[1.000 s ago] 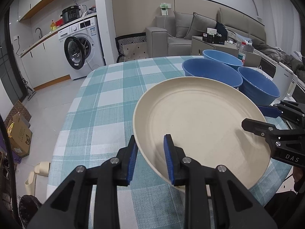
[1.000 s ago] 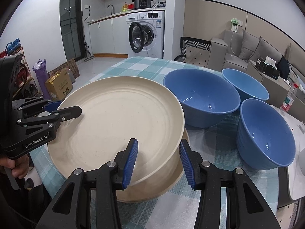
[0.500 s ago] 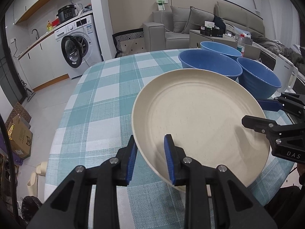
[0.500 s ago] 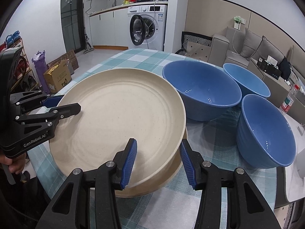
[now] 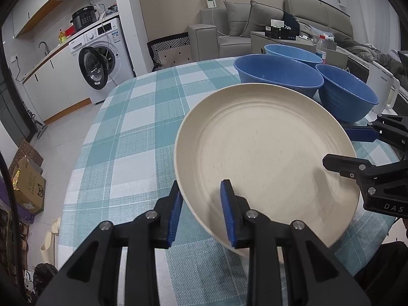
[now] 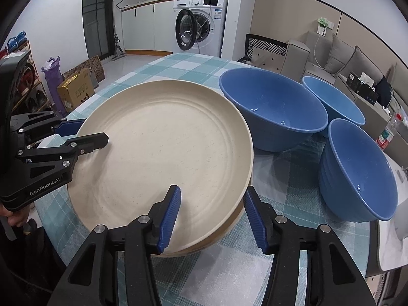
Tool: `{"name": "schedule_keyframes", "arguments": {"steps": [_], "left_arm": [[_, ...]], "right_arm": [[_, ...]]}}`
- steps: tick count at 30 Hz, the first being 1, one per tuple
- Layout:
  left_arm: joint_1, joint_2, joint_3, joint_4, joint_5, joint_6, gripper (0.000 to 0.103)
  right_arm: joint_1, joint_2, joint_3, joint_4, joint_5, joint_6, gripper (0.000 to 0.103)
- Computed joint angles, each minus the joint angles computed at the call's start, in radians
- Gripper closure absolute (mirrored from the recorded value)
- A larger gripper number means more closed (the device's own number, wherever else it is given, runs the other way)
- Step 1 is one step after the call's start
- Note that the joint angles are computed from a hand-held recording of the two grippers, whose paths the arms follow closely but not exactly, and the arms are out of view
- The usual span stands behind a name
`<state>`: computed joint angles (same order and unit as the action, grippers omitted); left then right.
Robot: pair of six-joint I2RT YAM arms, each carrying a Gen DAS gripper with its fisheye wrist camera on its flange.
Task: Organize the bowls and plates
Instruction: 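Carry the cream plate over the plate stack and lower it onto it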
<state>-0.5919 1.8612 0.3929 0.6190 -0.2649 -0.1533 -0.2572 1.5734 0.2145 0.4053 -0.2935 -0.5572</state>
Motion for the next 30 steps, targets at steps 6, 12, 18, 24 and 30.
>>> {"name": "schedule_keyframes", "arguments": {"steps": [6, 12, 18, 24, 30], "left_arm": [[-0.004, 0.012, 0.008, -0.007, -0.001, 0.001, 0.075], [-0.011, 0.032, 0.017, -0.005, 0.004, -0.003, 0.075], [-0.023, 0.06, 0.032, -0.004, 0.008, -0.009, 0.075], [-0.03, 0.089, 0.046, 0.006, -0.007, -0.018, 0.074], [-0.034, 0.105, 0.054, 0.014, -0.021, -0.02, 0.073]], "right_arm": [[0.014, 0.018, -0.007, 0.018, 0.025, 0.0, 0.05], [0.016, 0.021, -0.004, 0.017, 0.043, 0.002, 0.05], [0.004, 0.053, 0.012, 0.021, 0.056, -0.004, 0.05], [0.013, 0.084, 0.024, 0.038, 0.067, 0.008, 0.05], [0.03, 0.119, 0.022, 0.082, 0.092, 0.018, 0.049]]}}
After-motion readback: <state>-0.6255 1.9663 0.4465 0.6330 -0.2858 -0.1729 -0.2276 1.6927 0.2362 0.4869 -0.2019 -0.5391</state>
